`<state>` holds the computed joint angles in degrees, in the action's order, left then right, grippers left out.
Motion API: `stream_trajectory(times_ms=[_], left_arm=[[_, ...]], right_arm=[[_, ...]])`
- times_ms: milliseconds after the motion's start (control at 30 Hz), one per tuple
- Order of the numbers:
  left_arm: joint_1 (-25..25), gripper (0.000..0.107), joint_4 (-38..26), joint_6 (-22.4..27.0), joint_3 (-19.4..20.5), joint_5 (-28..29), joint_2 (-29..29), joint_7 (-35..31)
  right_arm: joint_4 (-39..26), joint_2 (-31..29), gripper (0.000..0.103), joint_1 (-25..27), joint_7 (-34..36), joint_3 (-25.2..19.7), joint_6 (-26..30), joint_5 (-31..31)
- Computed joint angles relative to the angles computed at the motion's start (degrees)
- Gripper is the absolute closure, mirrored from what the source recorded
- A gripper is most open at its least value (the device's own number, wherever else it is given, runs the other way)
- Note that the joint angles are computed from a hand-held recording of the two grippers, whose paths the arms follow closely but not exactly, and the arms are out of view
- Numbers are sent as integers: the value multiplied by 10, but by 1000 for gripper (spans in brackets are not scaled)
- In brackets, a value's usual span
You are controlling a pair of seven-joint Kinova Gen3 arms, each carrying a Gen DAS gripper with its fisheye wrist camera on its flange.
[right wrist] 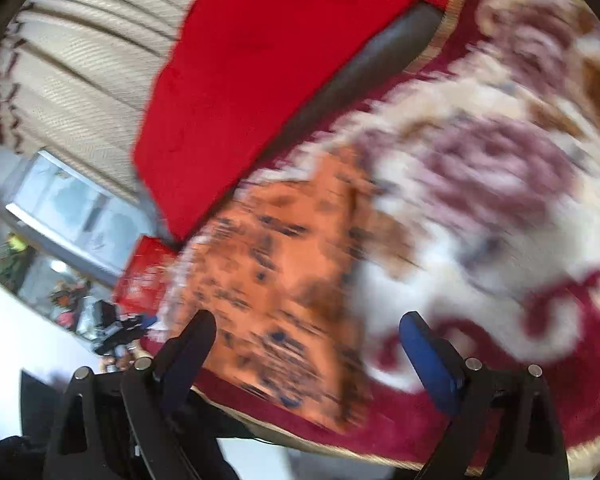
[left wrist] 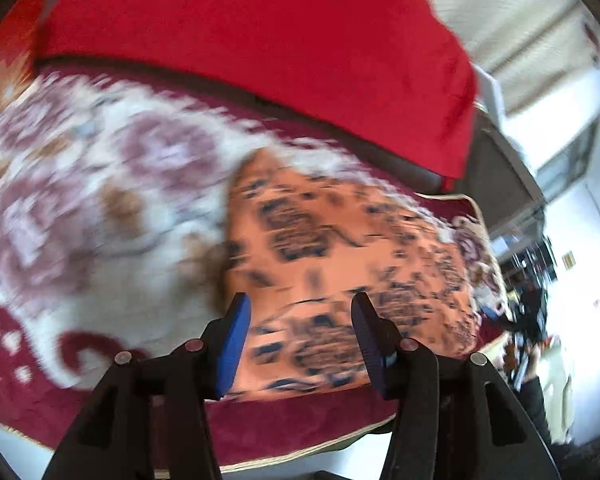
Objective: Fold small clothes
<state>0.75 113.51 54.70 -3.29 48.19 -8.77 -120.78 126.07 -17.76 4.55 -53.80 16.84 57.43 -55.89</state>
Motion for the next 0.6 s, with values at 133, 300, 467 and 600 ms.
stream_trajectory(times_ms=[133,300,467,600], left_arm=[[15,37,-2,-91,104,33,11,29],[55,36,-12,-207,186,-33,59,137],[173,36,-1,-268,126,-131,103,252],[267,36,-3,-284,53,-189,101,326]], right_arm=[[-58,86,8,-96,32,18,32,-93],[-111,210,11,-61,-12,-65,-9,-138],[-59,178,13,34,-77,-73,-106,-155],[-47,142,12,56,-83,-79,-116,-129]])
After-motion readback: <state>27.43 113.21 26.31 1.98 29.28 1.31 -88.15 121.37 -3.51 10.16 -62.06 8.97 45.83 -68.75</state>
